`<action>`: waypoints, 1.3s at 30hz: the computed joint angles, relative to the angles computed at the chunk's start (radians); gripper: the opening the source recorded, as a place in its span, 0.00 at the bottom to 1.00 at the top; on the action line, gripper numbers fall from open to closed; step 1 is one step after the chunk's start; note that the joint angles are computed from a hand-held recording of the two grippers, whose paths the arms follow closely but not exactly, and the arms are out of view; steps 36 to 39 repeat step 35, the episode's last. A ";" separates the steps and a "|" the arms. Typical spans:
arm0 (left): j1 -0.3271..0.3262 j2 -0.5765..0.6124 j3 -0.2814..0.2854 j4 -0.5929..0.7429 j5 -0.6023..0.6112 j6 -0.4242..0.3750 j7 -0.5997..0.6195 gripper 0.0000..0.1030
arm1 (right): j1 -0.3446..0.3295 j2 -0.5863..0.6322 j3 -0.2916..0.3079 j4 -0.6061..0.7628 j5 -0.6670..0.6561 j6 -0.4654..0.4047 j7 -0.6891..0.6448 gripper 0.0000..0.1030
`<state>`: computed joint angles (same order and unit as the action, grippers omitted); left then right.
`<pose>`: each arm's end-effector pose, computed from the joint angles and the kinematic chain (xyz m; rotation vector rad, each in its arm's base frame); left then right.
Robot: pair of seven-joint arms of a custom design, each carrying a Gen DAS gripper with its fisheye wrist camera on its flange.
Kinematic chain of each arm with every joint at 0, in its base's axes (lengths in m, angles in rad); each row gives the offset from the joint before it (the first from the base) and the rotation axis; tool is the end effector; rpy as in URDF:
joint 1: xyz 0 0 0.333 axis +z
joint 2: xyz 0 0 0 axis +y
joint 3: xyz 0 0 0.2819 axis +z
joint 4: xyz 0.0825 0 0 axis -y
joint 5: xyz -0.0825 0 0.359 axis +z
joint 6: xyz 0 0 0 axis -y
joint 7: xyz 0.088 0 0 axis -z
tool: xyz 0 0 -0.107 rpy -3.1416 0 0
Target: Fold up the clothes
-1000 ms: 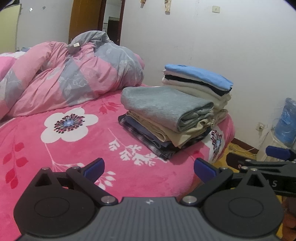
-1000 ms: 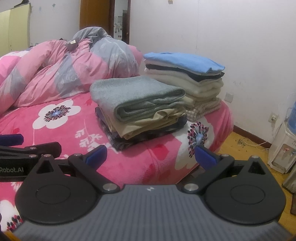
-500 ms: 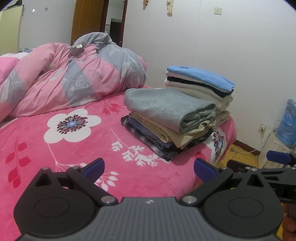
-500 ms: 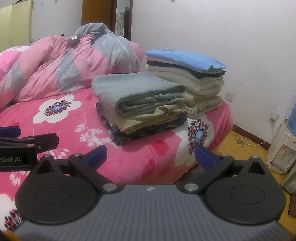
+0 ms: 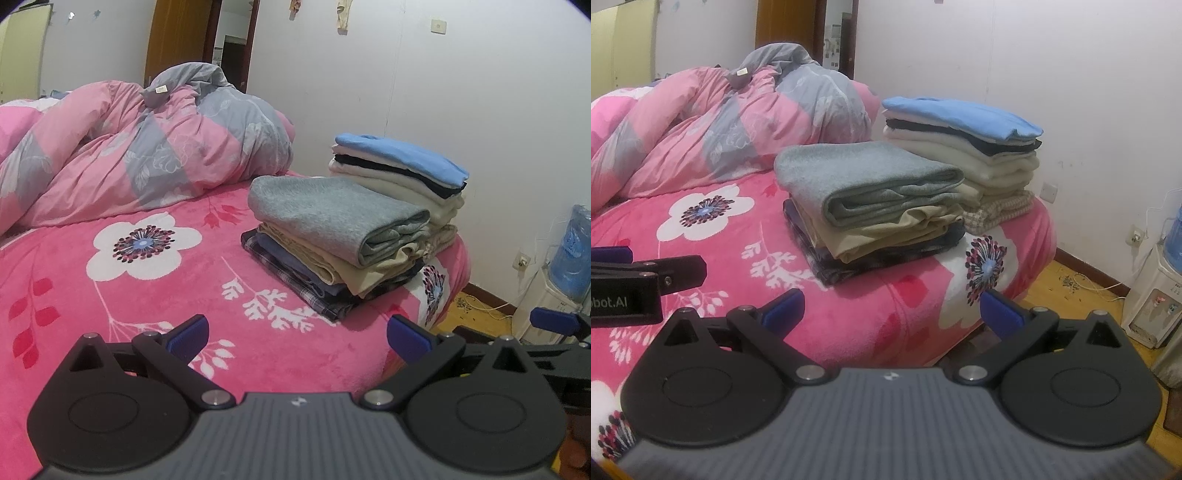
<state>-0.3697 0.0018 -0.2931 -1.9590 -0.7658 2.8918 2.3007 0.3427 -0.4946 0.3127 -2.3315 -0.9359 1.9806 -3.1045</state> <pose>0.4812 -0.3238 0.5461 -1.0268 2.3170 -1.3416 0.3546 0.2264 0.5337 -1.1111 2.1707 -1.2530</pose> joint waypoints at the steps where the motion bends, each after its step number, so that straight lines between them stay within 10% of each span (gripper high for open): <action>1: 0.000 0.000 0.000 0.000 0.001 -0.002 -0.001 1.00 | 0.001 0.000 0.001 0.000 0.002 -0.002 0.001 0.99; 39: 0.008 0.011 -0.001 0.002 0.040 -0.012 -0.025 1.00 | 0.009 0.021 -0.007 0.011 0.017 -0.010 -0.001 0.99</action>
